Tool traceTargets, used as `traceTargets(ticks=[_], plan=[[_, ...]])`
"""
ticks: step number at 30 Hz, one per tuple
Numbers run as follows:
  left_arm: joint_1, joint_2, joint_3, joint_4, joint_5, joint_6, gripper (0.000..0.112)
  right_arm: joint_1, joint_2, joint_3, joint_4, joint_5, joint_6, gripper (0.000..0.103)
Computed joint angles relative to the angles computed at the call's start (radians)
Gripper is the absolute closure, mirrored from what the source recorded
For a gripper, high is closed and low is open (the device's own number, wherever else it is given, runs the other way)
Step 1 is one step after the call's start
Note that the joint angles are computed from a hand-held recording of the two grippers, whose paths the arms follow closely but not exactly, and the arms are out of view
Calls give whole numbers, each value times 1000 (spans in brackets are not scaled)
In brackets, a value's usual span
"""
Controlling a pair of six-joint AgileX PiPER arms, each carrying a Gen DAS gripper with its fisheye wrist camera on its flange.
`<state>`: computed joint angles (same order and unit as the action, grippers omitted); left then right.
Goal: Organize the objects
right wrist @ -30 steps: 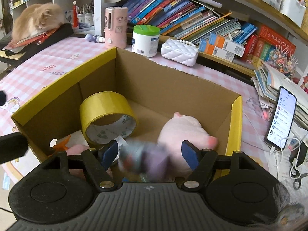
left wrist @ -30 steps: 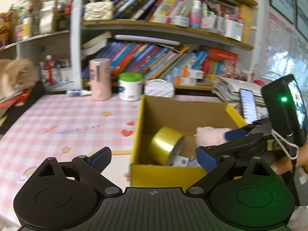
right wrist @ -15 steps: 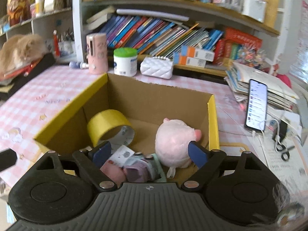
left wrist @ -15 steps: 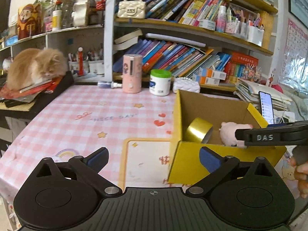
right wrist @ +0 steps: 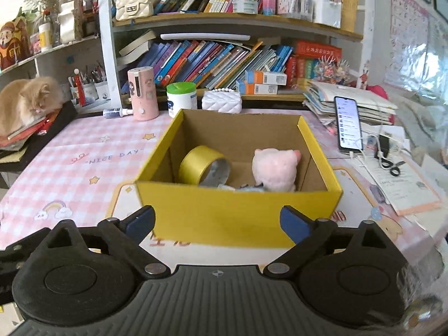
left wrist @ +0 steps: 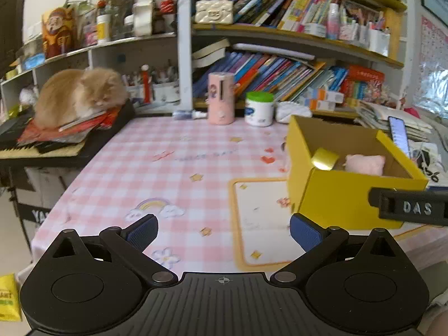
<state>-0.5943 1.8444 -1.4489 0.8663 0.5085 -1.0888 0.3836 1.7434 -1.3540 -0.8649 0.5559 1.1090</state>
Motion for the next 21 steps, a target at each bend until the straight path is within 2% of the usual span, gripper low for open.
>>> traceTargets(ticks=[4, 13, 21], plan=[[16, -40, 66, 6, -12, -31, 11, 90, 0, 16, -68, 112, 104, 2], [17, -87, 163, 12, -4, -27, 11, 203, 6, 51, -92, 236, 218, 0], [27, -93, 187, -31, 11, 22, 11, 254, 23, 63, -50, 279, 230, 0]])
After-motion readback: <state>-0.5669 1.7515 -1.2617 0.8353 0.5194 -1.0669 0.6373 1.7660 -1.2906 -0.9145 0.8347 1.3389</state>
